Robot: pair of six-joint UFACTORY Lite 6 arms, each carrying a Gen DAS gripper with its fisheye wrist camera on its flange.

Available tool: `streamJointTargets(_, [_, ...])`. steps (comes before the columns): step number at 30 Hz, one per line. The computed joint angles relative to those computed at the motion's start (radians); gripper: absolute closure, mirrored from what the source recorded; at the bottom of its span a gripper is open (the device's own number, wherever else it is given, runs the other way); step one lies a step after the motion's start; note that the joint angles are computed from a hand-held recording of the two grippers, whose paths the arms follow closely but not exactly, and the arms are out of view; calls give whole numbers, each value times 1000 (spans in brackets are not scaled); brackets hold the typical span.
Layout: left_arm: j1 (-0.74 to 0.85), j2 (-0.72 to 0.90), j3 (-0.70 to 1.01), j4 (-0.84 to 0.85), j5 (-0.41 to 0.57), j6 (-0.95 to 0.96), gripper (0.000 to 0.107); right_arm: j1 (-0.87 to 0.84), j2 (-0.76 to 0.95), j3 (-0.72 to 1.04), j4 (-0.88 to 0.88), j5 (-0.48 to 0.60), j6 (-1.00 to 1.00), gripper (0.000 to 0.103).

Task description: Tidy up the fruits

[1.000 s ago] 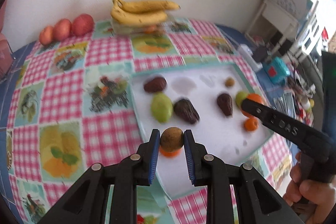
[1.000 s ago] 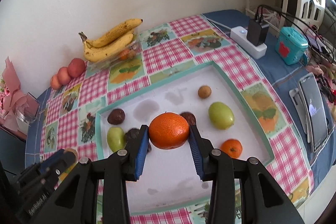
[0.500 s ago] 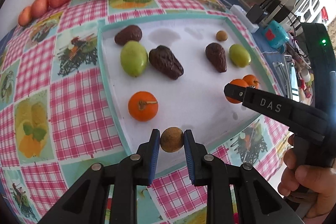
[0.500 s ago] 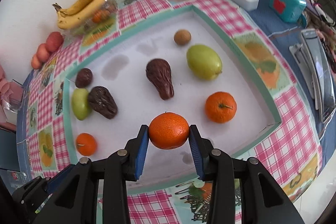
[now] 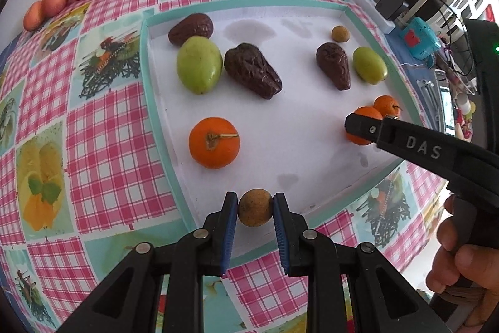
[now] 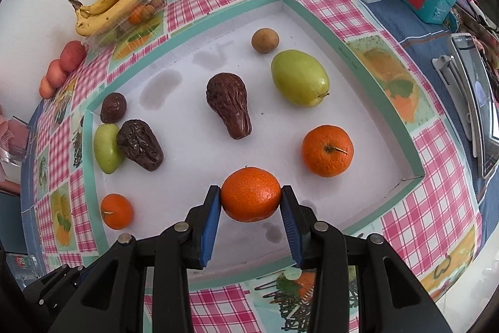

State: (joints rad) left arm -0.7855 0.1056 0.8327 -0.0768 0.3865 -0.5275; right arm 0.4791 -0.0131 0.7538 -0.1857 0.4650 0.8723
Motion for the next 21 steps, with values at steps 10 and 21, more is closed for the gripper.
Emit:
streamJointTargets(10, [4,5,-13,44,5,-48,81,3,7,1,-4,3,5,63])
streamJointTargets(21, [11,-115,-52,206,50,-208,79,10,-14,6,-27,18,20,50])
